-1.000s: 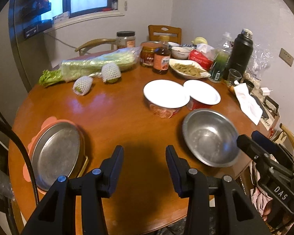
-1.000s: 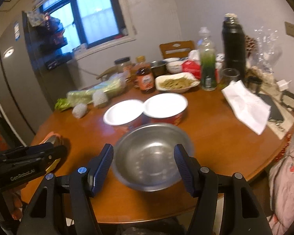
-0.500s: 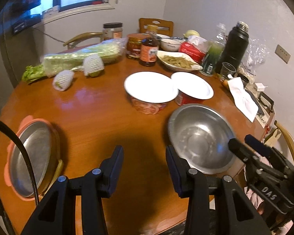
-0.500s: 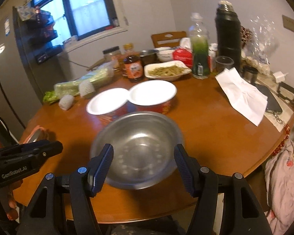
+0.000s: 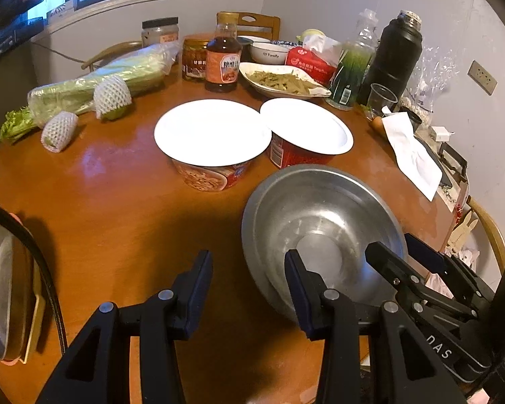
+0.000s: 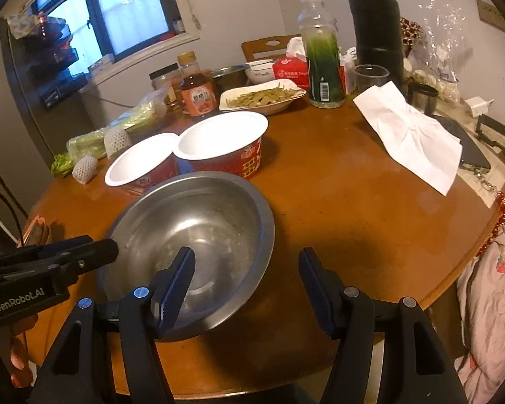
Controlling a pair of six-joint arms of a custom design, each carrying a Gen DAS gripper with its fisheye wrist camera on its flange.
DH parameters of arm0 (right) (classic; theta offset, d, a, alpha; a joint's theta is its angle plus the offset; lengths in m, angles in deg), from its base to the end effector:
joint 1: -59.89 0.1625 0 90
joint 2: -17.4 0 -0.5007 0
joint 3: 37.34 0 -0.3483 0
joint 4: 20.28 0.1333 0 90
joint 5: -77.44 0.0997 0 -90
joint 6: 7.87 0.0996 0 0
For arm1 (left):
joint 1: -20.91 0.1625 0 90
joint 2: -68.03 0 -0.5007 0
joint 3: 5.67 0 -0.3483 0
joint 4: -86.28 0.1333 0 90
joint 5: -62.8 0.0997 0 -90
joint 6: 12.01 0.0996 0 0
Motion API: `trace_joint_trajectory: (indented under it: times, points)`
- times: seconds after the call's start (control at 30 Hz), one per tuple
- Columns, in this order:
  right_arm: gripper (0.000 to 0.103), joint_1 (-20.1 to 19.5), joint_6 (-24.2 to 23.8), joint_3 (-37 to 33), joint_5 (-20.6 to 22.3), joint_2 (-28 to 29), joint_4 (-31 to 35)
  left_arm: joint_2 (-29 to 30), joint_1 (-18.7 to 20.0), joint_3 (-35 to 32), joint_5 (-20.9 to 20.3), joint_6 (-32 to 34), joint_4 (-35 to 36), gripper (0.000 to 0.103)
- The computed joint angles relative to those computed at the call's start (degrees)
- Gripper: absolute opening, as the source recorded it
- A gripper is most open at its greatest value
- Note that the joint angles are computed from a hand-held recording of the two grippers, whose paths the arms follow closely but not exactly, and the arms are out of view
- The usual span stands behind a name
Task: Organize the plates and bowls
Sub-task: 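Move the left tool to the steel bowl and grasp its rim, then lift the steel bowl with the left tool and carry it toward the pan stack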
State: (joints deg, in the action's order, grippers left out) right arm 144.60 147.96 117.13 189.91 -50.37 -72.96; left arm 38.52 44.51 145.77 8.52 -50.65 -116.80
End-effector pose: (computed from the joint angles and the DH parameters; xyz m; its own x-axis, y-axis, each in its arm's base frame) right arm 0.0736 -0.2378 0.1441 -0.8340 0.1374 0.5345 -0.3177 0.6723 -0.6686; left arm -0.2327 -0.3106 0.0183 -0.7550 0.3622 -0.5467 0.5557 0.7960 -0.2400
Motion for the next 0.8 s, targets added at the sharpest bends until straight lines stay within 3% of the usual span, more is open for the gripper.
trace_joint_trajectory:
  times: [0.17,0.27,0.47,0.57,0.8]
  points:
    - [0.048,-1.12,-2.87,-0.19,-2.01,0.65,-0.82,1.8,1.7,-0.51,-1.95,1.82,-3.69,0.044]
    - [0.043,-0.83,-4.29,-0.51,-1.91,1.66,-1.37,2.71,2.32,-0.83,-2.48,2.83,-5.26,0.044]
    - [0.042,-0.37,-5.95,-0.15,-0.95,2.81,-3.49,3.8,3.96,-1.12,-6.01,4.83,-8.65,0.044]
    - [0.041,-0.82,-5.84,-0.33,-2.51,3.13,-2.3,4.03,3.56,-0.94,-5.49,4.74,-8.72,0.041]
    - [0.041,3.12,-4.77,-1.05,0.29,5.92,-2.01,3.63,2.81,1.51,-3.8,2.83,-9.36,0.041]
